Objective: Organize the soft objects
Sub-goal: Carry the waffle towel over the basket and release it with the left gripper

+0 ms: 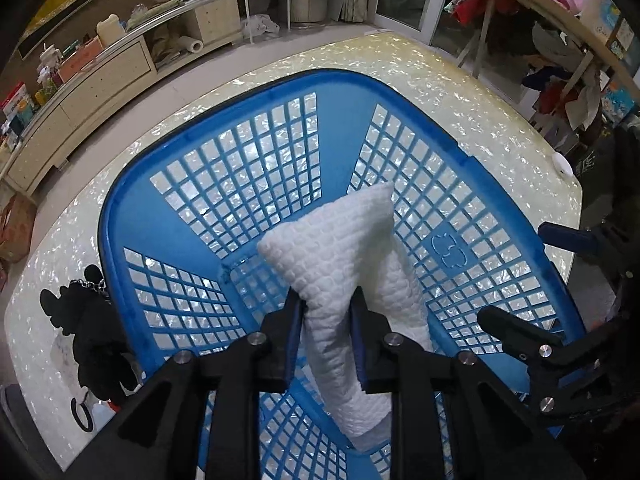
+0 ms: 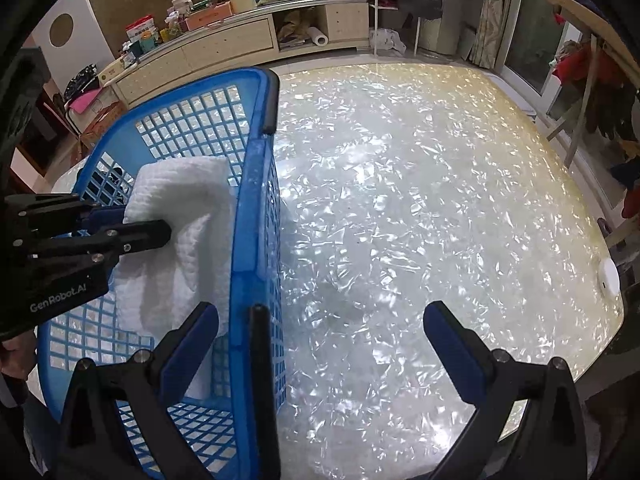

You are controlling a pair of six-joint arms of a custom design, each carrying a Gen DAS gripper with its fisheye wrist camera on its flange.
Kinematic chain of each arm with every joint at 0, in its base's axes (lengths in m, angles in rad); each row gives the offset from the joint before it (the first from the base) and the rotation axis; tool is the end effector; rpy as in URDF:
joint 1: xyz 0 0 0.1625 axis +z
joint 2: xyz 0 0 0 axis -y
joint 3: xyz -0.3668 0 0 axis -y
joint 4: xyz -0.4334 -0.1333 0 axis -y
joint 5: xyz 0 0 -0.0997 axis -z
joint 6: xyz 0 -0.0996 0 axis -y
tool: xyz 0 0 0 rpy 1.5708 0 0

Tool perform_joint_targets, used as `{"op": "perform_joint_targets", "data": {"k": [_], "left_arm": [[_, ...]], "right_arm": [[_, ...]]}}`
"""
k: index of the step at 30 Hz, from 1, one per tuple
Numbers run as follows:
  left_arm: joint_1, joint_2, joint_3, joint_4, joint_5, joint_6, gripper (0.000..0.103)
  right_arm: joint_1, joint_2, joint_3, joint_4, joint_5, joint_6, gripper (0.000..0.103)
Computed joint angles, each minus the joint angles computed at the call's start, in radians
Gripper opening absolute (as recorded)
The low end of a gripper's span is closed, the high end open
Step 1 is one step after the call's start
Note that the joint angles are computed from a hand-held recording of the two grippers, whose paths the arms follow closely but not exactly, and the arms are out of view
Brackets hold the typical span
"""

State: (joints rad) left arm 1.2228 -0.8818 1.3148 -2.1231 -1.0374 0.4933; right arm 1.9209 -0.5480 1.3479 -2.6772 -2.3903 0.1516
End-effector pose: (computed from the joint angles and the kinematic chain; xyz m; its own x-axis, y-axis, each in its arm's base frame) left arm -0.0780 -0.7544 0.1905 -0.5708 0.6505 -0.5010 0.6913 0.7100 0.1342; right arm 0.3074 -0.6656 0.0080 -0.7580 0.1086 0.6432 -0.2150 0.8894 -0.4035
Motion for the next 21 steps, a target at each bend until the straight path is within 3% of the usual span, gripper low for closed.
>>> {"op": "perform_joint_targets", "data": {"k": [5,7,17,19,21], "left_arm": [[-0.005,-0.017,0.024,-0.046,-0.009,0.024,0.042],[-0.012,-0.031,0.058,-0.112,0.010,0.043,0.058],[-0.012,-0.123,0.123,-0.199,0.005,0.023,0.060],[-0.008,-0.150,0.134,-0.200,0.017,0.013,0.085],[-0.005,-0.184,0.158,-0.216,0.014,0.005,0.086]], "right_arm": [[0.004,0.004,-0.007,0.015,0.003,0.009,0.103],[0.006,-0.003,0.002,0.007,0.006,0.007,0.103],[0.043,-0.009,0.000,-0.002,-0.011,0.004,0.103],[0.057,-0.010,0.001,-0.010,-0.010,0.003,0.103],[0.073,-0.006,-0.007,-0.015,-0.010,0.000,0.103]]}}
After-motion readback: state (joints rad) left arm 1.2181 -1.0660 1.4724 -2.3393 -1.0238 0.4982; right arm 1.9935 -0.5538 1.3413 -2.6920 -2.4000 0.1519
